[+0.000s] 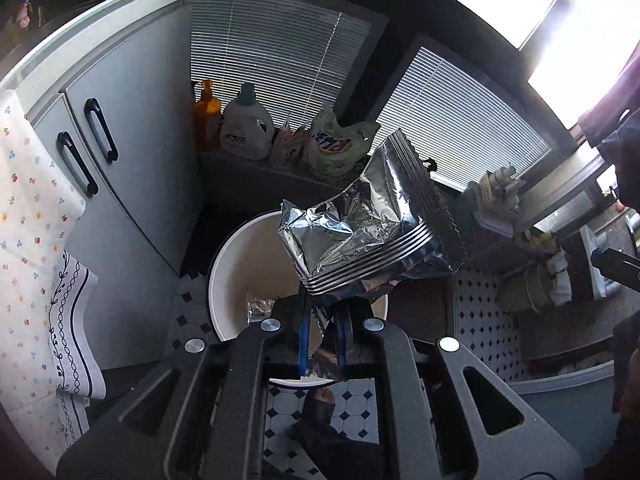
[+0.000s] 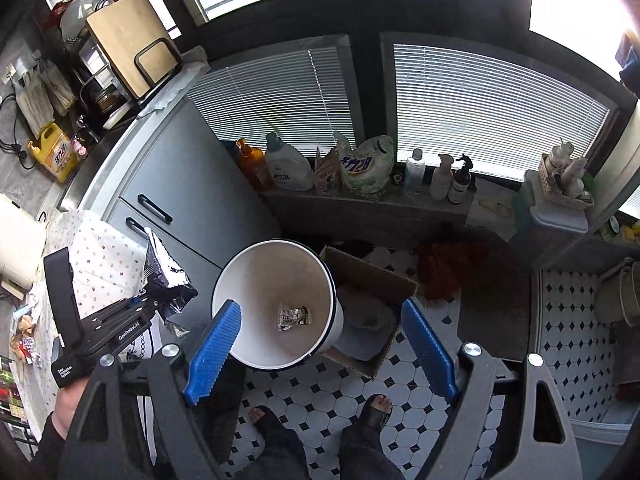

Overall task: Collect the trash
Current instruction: 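Carry both items to the white bin and open both grippers over it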

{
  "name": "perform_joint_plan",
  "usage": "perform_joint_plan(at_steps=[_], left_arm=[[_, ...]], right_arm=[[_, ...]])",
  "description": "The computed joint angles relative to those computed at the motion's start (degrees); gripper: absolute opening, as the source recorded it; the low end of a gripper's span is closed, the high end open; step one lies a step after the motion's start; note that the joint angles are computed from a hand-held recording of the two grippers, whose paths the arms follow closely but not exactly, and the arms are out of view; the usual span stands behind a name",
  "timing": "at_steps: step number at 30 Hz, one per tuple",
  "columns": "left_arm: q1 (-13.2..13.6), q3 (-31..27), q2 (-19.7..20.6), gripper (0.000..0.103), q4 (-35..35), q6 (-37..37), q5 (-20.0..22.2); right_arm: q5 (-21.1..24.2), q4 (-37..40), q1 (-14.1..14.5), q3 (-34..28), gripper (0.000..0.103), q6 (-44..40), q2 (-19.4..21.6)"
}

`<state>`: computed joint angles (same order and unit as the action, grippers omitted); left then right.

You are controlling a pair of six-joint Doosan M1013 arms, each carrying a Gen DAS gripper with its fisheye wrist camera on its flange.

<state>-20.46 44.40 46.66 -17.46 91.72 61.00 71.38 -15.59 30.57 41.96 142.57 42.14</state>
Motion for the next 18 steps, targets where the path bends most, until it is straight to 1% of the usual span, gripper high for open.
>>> perform_joint_plan(at_steps=[1, 3, 5, 7, 11, 15, 17, 18], left_arm=[[-0.07, -1.07, 0.79, 0.011, -0.21, -0.30, 0.96], [-0.11, -2.87, 2.06, 0.019, -1.45, -0.60, 2.72], [-0.30, -3.48, 2.40, 0.043, -1.15, -1.25, 2.67], [-0.29, -3.02, 2.05, 0.055, -1.94, -1.16, 1.45], [-0.06, -2.30, 1.03, 0.061, -2.03, -0.94, 0.95], [0.56, 0.20, -1.41, 0.069, -0.31, -1.69, -1.38], [1.17, 1.86, -2.97, 0.078, 0.83, -2.85, -2.94], [1.47, 2.80, -3.85, 0.080, 1.66, -3.62, -3.85]], right_arm=[[-0.29, -0.14, -0.11, 0.91, 0.081, 0.38, -0.48], [-0.53, -0.39, -0.23, 2.16, 0.083, 1.07, -1.12], [-1.32, -0.36, -0.34, 3.46, 0.087, 2.16, -1.82], [-2.05, -0.30, -0.46, 4.10, 0.089, 3.00, -2.16], [-2.67, -0.43, -0.48, 3.14, 0.092, 2.80, -1.71], [-2.81, -0.73, -0.02, -0.41, 0.095, 1.25, 0.05], [-2.30, -1.06, 0.41, -3.23, 0.095, -0.03, 1.54], [-2.00, -1.04, 0.62, -4.80, 0.095, -0.72, 2.37]])
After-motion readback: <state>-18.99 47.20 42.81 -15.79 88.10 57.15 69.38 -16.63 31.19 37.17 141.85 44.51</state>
